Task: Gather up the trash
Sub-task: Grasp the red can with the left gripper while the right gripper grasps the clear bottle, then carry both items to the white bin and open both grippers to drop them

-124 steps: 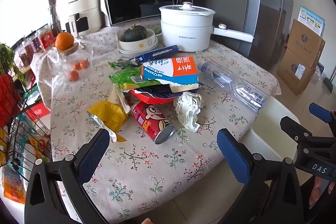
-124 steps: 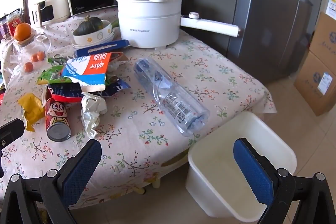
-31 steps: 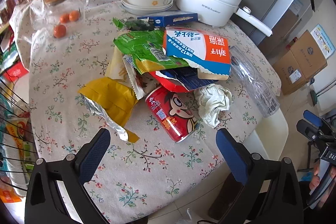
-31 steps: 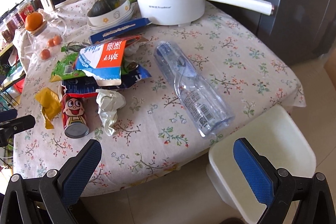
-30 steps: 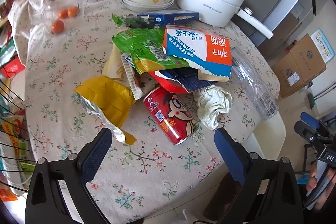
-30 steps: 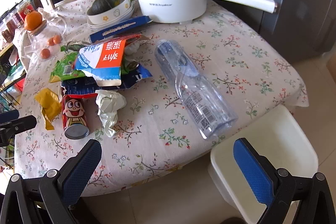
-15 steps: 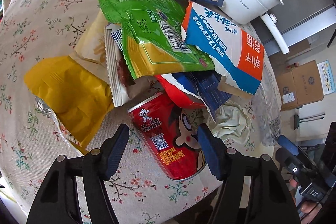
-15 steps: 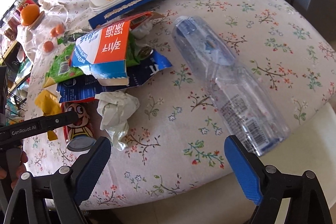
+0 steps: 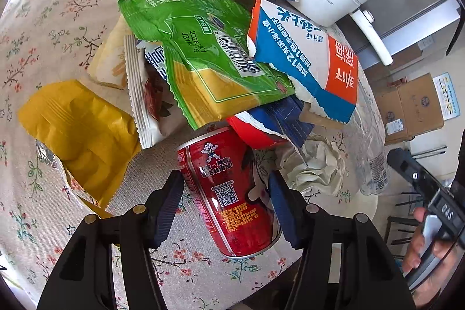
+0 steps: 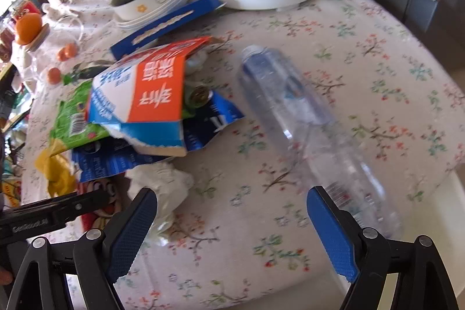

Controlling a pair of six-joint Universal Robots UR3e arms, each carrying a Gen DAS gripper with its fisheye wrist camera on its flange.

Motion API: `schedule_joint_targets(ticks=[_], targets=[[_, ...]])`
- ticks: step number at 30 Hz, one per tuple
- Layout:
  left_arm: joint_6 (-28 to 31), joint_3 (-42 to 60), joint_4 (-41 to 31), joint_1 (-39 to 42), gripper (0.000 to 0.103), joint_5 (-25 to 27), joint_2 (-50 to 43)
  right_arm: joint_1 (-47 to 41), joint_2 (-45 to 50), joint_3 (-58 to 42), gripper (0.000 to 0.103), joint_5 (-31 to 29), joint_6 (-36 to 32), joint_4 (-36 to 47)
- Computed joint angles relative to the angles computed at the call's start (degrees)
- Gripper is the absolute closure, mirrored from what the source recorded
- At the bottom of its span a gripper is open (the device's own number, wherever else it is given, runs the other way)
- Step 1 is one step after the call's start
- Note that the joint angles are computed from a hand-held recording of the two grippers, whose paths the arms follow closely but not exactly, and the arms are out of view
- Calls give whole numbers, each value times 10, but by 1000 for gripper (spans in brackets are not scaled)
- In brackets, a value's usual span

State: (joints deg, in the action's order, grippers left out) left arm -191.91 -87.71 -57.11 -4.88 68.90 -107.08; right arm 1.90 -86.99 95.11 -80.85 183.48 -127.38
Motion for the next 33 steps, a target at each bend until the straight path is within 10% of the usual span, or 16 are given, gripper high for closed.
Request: schedule_joint_targets(ticks=[17,33], targets=[[35,-75,4,27,43,-18,85,-49,117,-78,27,-49,-77,51],[75,-196,18,69,44,-36,232,-108,-36,30,36,18,-86,43]])
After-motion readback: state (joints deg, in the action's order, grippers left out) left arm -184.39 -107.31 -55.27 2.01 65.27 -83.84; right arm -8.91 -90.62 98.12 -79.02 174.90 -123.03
